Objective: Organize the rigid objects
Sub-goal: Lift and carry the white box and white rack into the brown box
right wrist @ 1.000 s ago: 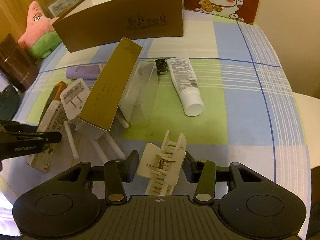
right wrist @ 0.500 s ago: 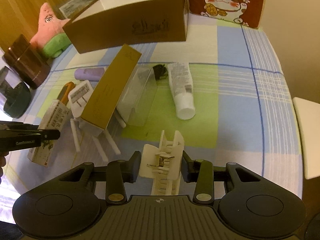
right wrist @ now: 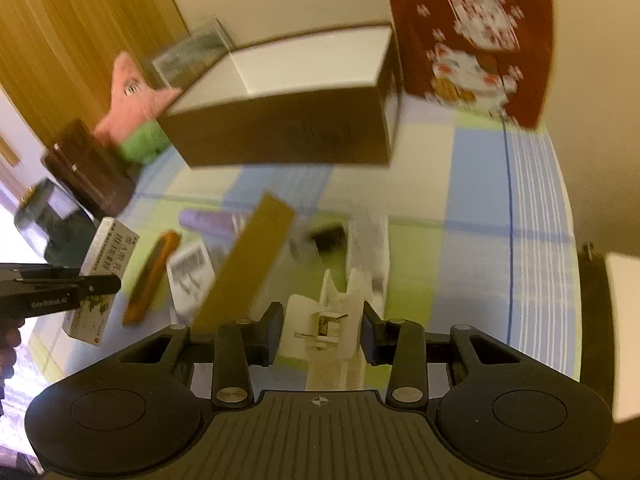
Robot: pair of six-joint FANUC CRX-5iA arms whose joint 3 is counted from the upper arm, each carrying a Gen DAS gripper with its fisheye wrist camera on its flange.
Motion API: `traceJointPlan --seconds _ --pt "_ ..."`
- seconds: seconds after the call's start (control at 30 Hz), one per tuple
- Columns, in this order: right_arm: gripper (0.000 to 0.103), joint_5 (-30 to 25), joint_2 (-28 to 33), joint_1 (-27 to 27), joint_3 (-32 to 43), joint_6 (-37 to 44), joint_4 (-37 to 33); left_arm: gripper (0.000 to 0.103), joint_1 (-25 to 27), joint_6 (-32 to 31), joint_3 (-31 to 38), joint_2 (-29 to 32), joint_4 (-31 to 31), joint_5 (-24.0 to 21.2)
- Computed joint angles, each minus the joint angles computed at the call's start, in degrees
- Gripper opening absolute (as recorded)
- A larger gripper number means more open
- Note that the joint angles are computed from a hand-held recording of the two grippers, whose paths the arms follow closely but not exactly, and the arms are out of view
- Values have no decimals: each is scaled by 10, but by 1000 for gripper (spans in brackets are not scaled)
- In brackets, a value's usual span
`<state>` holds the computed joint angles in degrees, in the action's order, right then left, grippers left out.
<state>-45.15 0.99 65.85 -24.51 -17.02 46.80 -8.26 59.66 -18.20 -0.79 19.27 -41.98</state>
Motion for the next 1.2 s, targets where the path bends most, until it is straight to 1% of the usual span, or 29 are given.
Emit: traceJointPlan --seconds 0.17,0.3,0.5,0.6,0.73,0.83,0.97,1.2 --pt "35 27 16 -46 24 20 37 21 -5 -26 54 40 20 16" --pt "35 41 37 -81 56 34 64 21 -7 -51 106 81 50 25" --pt "35 58 85 -134 122 57 97 21 -17 -46 227 167 53 15" --pt "35 64 115 -159 162 76 97 22 -24 -35 294 213 43 7" --pt "35 72 157 -189 216 104 87 22 -34 -18 386 276 30 -17" --pt "35 69 190 -206 256 127 67 22 -44 0 463 328 18 -47" --pt "35 68 227 -224 296 152 45 22 -56 22 539 383 2 -78" --pt "35 64 281 -245 354 192 -27 22 -70 69 679 483 -23 -153"
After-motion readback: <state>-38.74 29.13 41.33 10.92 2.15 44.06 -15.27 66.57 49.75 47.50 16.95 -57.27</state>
